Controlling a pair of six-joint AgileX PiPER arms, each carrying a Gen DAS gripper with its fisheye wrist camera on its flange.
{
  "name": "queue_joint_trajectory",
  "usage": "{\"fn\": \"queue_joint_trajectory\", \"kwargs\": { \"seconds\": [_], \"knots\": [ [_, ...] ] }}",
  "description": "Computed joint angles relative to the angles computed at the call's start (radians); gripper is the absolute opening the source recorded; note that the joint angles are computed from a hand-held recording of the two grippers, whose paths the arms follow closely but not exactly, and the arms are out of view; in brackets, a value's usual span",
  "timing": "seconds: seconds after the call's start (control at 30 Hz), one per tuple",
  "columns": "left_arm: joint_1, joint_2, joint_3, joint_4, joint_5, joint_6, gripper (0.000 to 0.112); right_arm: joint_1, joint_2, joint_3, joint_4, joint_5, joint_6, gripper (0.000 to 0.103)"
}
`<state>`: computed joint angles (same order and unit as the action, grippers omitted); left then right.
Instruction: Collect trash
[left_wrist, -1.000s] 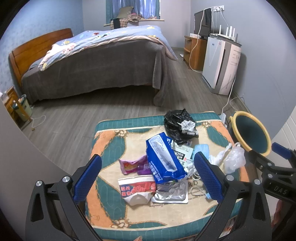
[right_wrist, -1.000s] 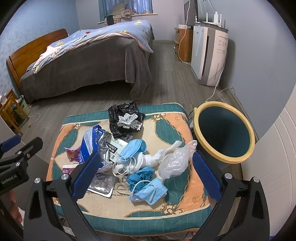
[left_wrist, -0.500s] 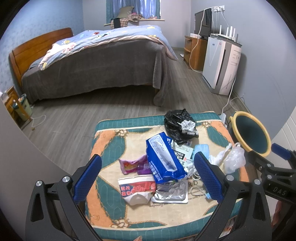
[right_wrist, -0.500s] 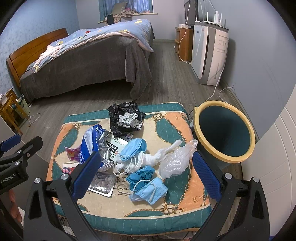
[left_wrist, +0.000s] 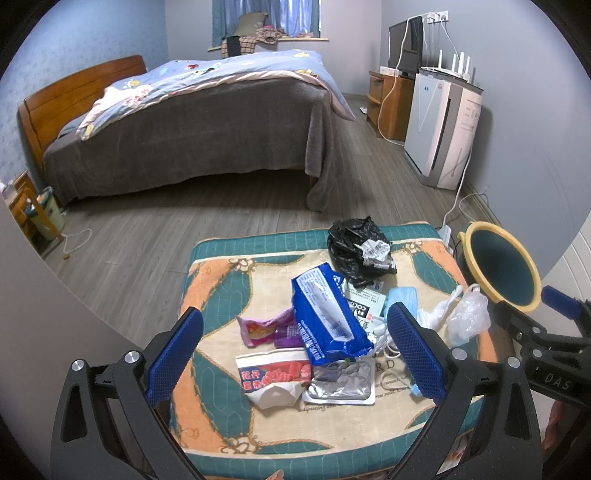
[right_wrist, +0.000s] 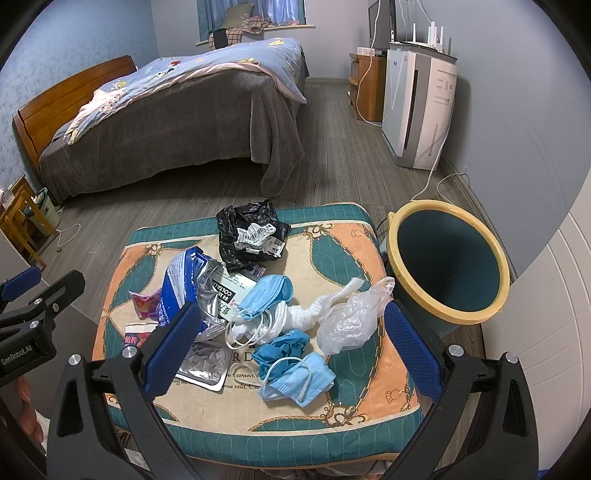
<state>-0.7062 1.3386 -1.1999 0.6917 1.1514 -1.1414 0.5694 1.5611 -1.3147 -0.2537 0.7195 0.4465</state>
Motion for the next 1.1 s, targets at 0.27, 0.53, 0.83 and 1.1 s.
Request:
{"fn": "queue_joint_trajectory", "kwargs": {
  "seconds": [0.27, 0.53, 0.83, 1.1],
  "knots": [
    [-0.002, 0.002, -0.001, 0.0, 0.001, -0.002, 0.099, -0.001, 0.001, -0.003, 0.002, 0.002, -0.003, 0.098],
    [0.0, 0.001, -0.001, -0.002, 0.0, 0.0, 0.099, -0.002, 0.002, -0.006, 0.004, 0.006, -0.006, 0.098],
    [0.018, -0.003, 0.018, -0.021, -0.042, 0.007, 0.099, -0.035, 0.0, -0.01, 0.01, -0.014, -0.01, 0.098],
    [0.095, 0.07, -0.052, -0.05, -0.116, 0.123, 0.099, -0.194, 0.017, -0.061, 0.062, -0.023, -0.126, 0.097]
  ]
}}
